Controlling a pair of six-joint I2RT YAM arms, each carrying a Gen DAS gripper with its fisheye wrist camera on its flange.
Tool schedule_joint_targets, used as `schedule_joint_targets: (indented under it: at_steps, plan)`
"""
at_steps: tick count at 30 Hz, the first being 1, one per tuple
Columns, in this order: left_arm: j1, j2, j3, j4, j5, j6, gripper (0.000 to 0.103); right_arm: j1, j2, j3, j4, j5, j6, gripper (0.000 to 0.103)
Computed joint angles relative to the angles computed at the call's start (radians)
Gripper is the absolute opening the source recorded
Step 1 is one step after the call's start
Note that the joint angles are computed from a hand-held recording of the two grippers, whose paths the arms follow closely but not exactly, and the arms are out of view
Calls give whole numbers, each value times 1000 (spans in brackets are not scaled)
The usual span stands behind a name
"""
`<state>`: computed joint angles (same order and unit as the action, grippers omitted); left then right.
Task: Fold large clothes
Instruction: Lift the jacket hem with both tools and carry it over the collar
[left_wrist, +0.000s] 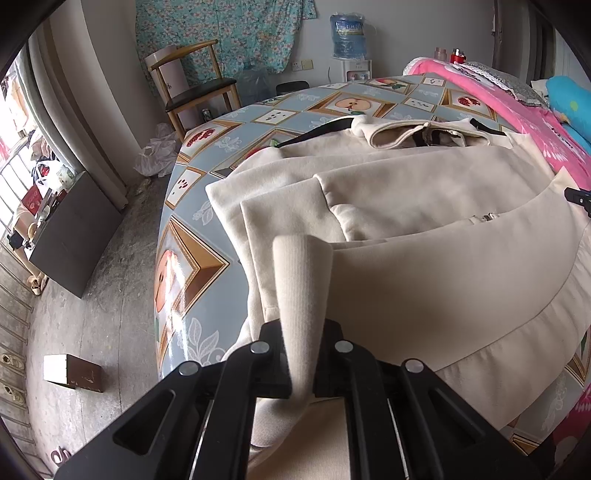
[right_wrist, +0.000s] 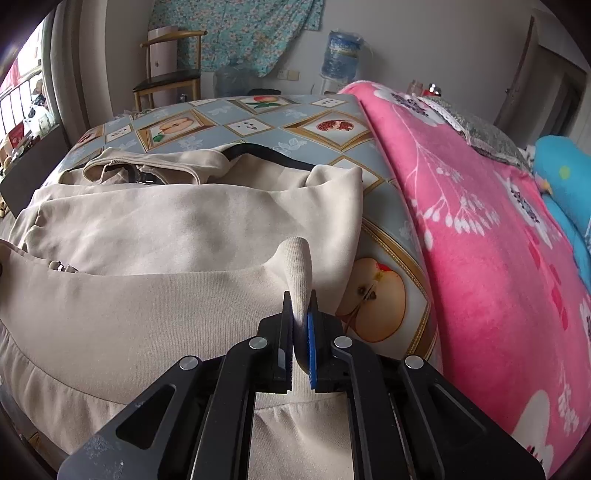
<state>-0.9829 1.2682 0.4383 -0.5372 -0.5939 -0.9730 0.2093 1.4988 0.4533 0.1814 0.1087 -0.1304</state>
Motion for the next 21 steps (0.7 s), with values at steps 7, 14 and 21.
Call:
schedule_joint_targets:
  at_steps: [7,14,21]
  plan:
    - [-107,-9,46,-128,-106,-108,6,-1,-140,-46,-37,-12,13,5]
    - [-158,-188,191,-390,-278,-47,6,11,-417,26,-206,-25,-12,5]
    - [444,-147,254,129,23,741,6,2,-33,407,-161,-47,-33,5]
